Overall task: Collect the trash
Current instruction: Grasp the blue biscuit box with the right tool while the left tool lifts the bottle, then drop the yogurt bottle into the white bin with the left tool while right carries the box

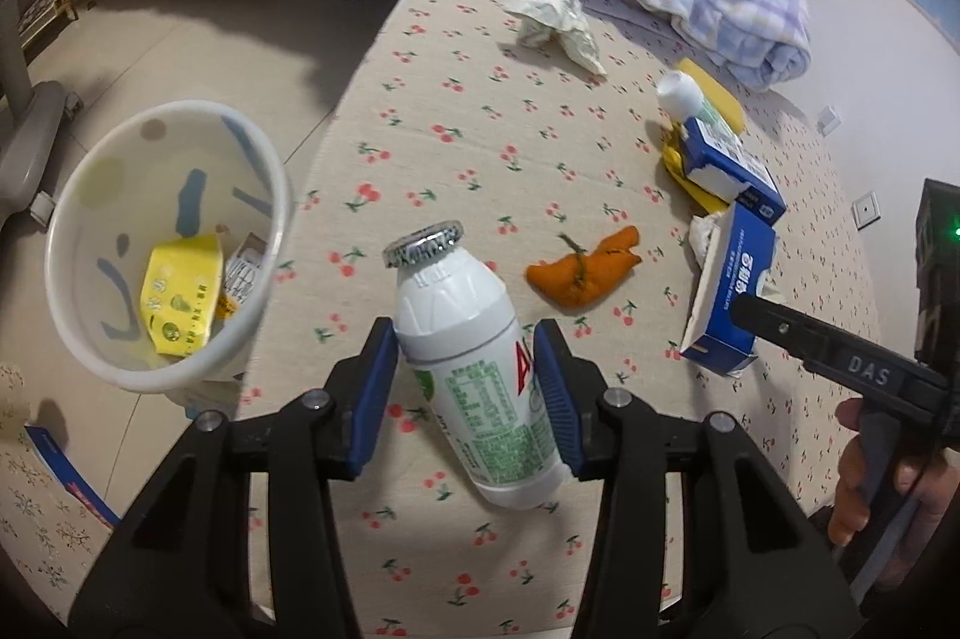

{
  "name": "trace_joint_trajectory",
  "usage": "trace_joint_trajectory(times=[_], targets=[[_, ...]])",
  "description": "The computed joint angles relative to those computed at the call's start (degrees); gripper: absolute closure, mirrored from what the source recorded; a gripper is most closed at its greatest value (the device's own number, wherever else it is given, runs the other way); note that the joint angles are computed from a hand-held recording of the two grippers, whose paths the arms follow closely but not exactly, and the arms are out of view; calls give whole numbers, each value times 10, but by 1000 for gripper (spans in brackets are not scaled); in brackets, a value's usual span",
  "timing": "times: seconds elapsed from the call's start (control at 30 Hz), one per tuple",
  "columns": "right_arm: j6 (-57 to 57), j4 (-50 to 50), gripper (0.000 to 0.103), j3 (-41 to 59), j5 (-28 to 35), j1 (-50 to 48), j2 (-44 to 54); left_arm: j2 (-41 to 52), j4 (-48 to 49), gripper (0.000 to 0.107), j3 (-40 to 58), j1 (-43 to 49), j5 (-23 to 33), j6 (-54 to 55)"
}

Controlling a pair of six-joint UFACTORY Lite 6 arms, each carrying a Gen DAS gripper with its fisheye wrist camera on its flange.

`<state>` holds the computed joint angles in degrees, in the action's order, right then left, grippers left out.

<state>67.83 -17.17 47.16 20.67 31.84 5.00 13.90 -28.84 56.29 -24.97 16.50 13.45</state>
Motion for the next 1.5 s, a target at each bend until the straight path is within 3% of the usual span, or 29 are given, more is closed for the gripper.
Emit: trace_joint_trajectory(times=[0.37, 0.6, 0.67, 0.7, 0.8, 1.2, 1.5], targets=[[49, -42, 28, 88, 11, 16, 108, -22, -78, 59, -24, 49, 9, 92], [103, -103, 29, 102, 20, 28, 126, -29, -99, 59, -30, 60, 13, 114], [119, -121, 34, 102, 31, 33, 126, -31, -105, 59, -32, 62, 14, 122], [127, -130, 43, 101, 37, 36, 125, -33, -107, 59, -33, 62, 13, 123], [113, -125, 52, 82, 32, 37, 106, -36, -114, 59, -33, 64, 16, 129], [78, -92, 53, -6, 42, 32, -54, -56, -153, 61, -27, 83, 28, 164], [61, -92, 53, 46, 61, 40, -72, -76, -212, 61, -16, 161, 52, 229]])
